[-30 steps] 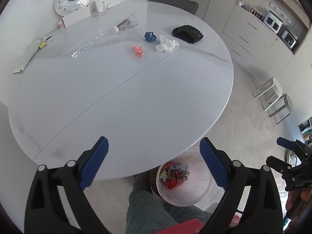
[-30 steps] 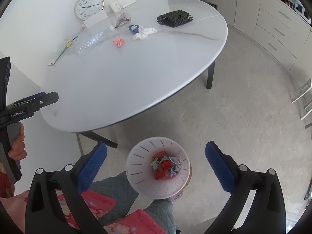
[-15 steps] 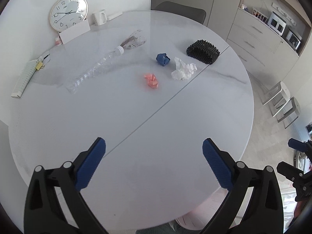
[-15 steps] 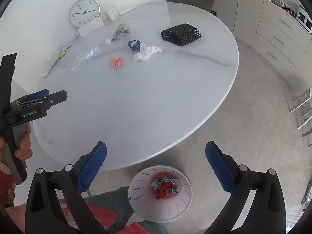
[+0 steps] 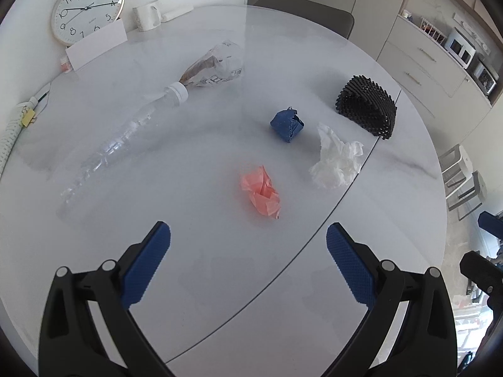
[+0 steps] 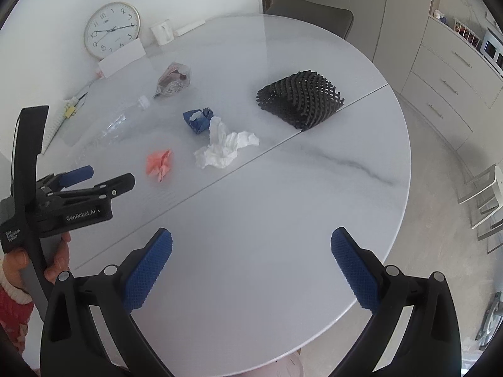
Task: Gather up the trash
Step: 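Grasp the pink crumpled paper with the left tool while the right tool grasps the white tissue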
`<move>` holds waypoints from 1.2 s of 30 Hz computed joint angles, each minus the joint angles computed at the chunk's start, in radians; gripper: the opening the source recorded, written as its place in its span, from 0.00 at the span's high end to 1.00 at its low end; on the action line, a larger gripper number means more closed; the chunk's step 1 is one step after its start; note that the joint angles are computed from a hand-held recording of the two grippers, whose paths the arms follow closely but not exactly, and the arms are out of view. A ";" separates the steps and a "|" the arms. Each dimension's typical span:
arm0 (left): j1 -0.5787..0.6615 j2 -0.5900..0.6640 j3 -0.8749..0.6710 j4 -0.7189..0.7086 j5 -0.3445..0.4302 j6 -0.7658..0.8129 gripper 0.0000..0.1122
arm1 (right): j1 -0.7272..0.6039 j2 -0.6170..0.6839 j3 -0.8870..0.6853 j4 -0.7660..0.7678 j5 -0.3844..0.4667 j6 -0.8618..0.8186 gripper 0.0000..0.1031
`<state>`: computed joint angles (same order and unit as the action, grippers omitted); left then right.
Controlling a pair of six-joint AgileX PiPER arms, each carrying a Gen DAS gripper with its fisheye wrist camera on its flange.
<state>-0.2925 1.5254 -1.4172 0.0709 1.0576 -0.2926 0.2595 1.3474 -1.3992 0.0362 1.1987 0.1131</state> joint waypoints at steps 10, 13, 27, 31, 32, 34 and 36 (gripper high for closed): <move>0.038 0.182 -0.081 -0.044 -0.049 0.088 0.30 | -0.008 0.150 -0.100 0.000 -0.041 0.069 0.02; 0.036 0.218 -0.096 -0.035 -0.054 0.081 0.42 | 0.000 0.175 -0.108 -0.007 -0.045 0.082 0.02; 0.067 0.204 -0.068 -0.074 -0.060 0.171 0.73 | 0.026 0.374 -0.197 0.032 -0.120 0.039 0.02; 0.088 0.170 -0.061 -0.110 -0.039 0.194 0.73 | 0.043 0.490 -0.308 0.012 -0.101 0.041 0.03; 0.092 0.161 -0.058 -0.115 -0.035 0.197 0.73 | 0.045 0.514 -0.331 0.012 -0.098 0.045 0.03; 0.091 0.144 -0.050 -0.107 -0.033 0.192 0.73 | 0.052 0.552 -0.367 0.009 -0.094 0.056 0.03; 0.093 0.127 -0.042 -0.102 -0.029 0.190 0.73 | 0.062 0.574 -0.385 -0.001 -0.095 0.069 0.03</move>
<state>-0.1995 1.6527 -1.4596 -0.0307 1.0285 -0.1026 0.3213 1.9214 -1.7839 0.0348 1.1034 0.1824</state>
